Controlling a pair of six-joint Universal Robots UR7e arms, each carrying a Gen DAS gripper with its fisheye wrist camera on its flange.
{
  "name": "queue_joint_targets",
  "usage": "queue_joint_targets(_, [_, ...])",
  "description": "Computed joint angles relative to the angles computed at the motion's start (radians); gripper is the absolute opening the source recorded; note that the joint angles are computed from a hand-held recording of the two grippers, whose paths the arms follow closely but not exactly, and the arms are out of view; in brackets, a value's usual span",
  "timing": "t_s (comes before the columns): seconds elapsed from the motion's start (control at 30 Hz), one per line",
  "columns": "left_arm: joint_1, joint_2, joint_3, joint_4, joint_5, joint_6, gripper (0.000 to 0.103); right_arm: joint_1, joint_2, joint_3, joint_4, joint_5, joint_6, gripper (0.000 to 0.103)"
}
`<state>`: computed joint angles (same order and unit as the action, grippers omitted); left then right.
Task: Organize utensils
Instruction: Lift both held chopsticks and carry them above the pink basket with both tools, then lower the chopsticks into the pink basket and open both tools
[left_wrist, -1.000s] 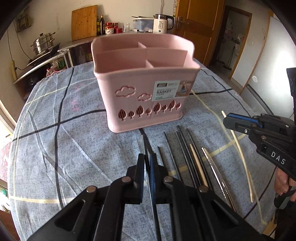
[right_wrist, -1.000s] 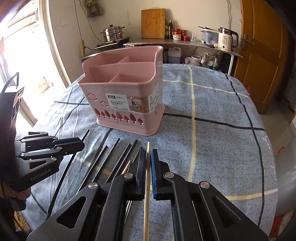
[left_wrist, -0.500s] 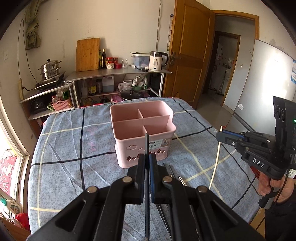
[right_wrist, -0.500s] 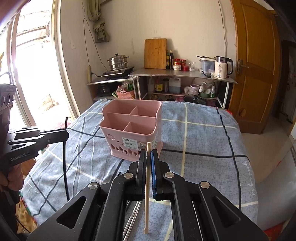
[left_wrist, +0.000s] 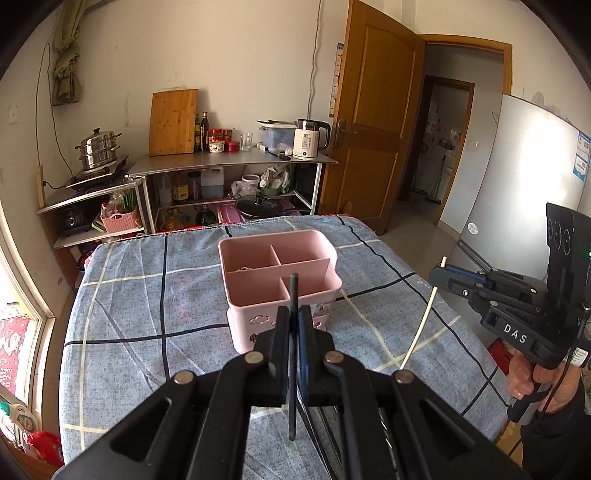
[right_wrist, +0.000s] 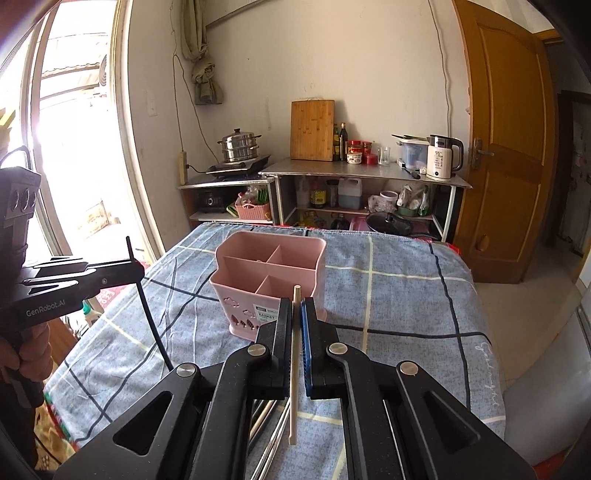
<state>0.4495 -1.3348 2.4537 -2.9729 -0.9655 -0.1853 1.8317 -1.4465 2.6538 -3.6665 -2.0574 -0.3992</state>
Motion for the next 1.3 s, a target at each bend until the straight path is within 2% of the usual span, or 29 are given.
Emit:
queue_joint_targets(0.47, [0.07, 0.026, -0.205, -0.003, -0.046, 0.09, 0.005, 0.045, 0.083, -0.182, 0.0, 0.061, 0.006, 0.004])
queue_joint_targets(0.6, [0.084, 0.045, -0.249, -0.037, -0.027, 0.127, 0.005, 0.04, 0.117, -0.238, -0.018, 0.105, 0.011, 0.004])
queue_joint_targets(0.8, [0.13, 0.098, -0.305, -0.068, -0.038, 0.165, 0.005, 0.028, 0.199, -0.301, -0.066, 0.151, 0.021, 0.004])
queue_joint_targets(1.03, [0.186, 0.14, -0.317, -0.124, -0.078, 0.195, 0.005, 0.003, 0.298, -0.347, -0.119, 0.177, 0.02, 0.004])
queue_joint_targets(1.3, [0.266, 0.178, -0.307, -0.119, -0.137, 0.163, 0.005, -0.053, 0.356, -0.346, -0.108, 0.177, 0.024, 0.004])
